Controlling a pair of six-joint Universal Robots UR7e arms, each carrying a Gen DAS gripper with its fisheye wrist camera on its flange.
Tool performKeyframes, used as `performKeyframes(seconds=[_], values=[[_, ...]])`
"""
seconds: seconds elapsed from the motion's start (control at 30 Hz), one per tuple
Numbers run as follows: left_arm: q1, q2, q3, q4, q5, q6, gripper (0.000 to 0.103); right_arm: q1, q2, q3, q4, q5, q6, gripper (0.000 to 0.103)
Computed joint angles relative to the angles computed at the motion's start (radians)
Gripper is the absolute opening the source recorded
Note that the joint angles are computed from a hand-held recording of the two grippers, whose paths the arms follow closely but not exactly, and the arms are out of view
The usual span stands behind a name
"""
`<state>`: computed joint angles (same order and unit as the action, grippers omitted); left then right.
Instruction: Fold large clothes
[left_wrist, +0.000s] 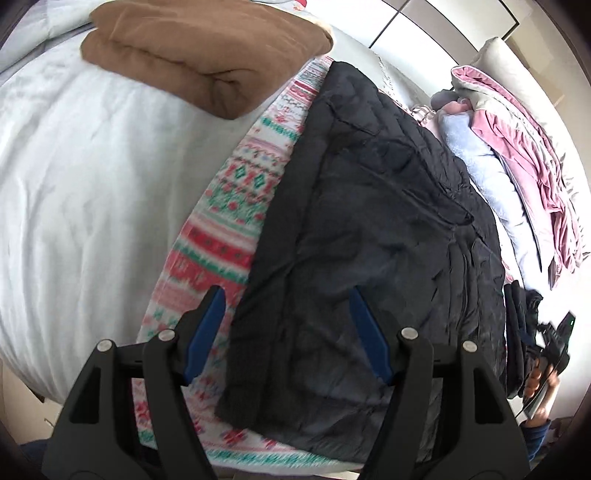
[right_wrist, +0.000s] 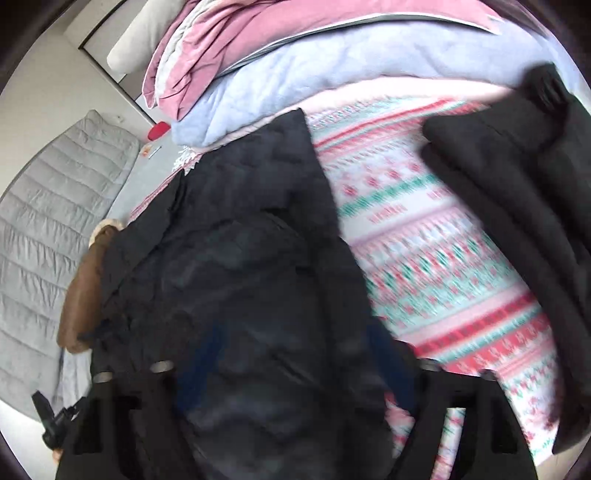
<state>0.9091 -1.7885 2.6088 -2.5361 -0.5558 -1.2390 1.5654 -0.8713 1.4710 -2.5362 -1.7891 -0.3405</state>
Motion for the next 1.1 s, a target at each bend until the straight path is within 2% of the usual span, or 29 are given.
performKeyframes(seconds=[0.1, 0.23, 0.33, 0.4, 0.47, 0.53, 0.57, 0.6, 0.63, 0.7, 0.9, 1.1], values=[[-0.049, -0.04, 0.024, 0.065, 0.017, -0.038, 0.07, -0.048, -0.051, 0.047, 0.033, 0.012, 0.008, 0.066], [-0.068, -0.052, 0.041, 0.075, 0.02, -0.073, 0.07, -0.091, -0.103, 0.108, 0.073, -0.006, 0.018, 0.066], [-0.049, -0.042, 0.045, 0.039, -0.015, -0.059, 0.07, -0.125, -0.136, 0.149, 0.105, 0.029, 0.064, 0.066], [-0.054, -0.038, 0.053, 0.032, -0.009, -0.065, 0.07, -0.146, -0.156, 0.179, 0.109, 0.058, 0.083, 0.066], [-0.066, -0.047, 0.063, 0.037, 0.002, -0.077, 0.07, -0.163, -0.178, 0.209, 0.118, 0.106, 0.081, 0.066], [-0.076, -0.062, 0.075, 0.033, 0.006, -0.084, 0.07, -0.162, -0.187, 0.231, 0.122, 0.113, 0.066, 0.065], [-0.079, -0.067, 0.08, 0.029, 0.006, -0.088, 0.07, -0.157, -0.188, 0.245, 0.115, 0.099, 0.054, 0.057], [-0.079, -0.07, 0.083, 0.025, 0.004, -0.089, 0.07, -0.152, -0.187, 0.251, 0.114, 0.089, 0.047, 0.044], [-0.077, -0.069, 0.084, 0.018, -0.001, -0.086, 0.07, -0.147, -0.186, 0.258, 0.115, 0.084, 0.039, 0.026], [-0.072, -0.058, 0.086, 0.003, -0.011, -0.081, 0.07, -0.144, -0.185, 0.266, 0.113, 0.097, 0.029, 0.013], [-0.074, -0.036, 0.103, -0.091, -0.043, -0.035, 0.066, -0.153, -0.221, 0.297, 0.04, 0.132, 0.043, 0.008], [-0.061, -0.011, 0.102, -0.123, -0.072, -0.009, 0.066, -0.156, -0.228, 0.308, 0.031, 0.118, 0.041, 0.01]])
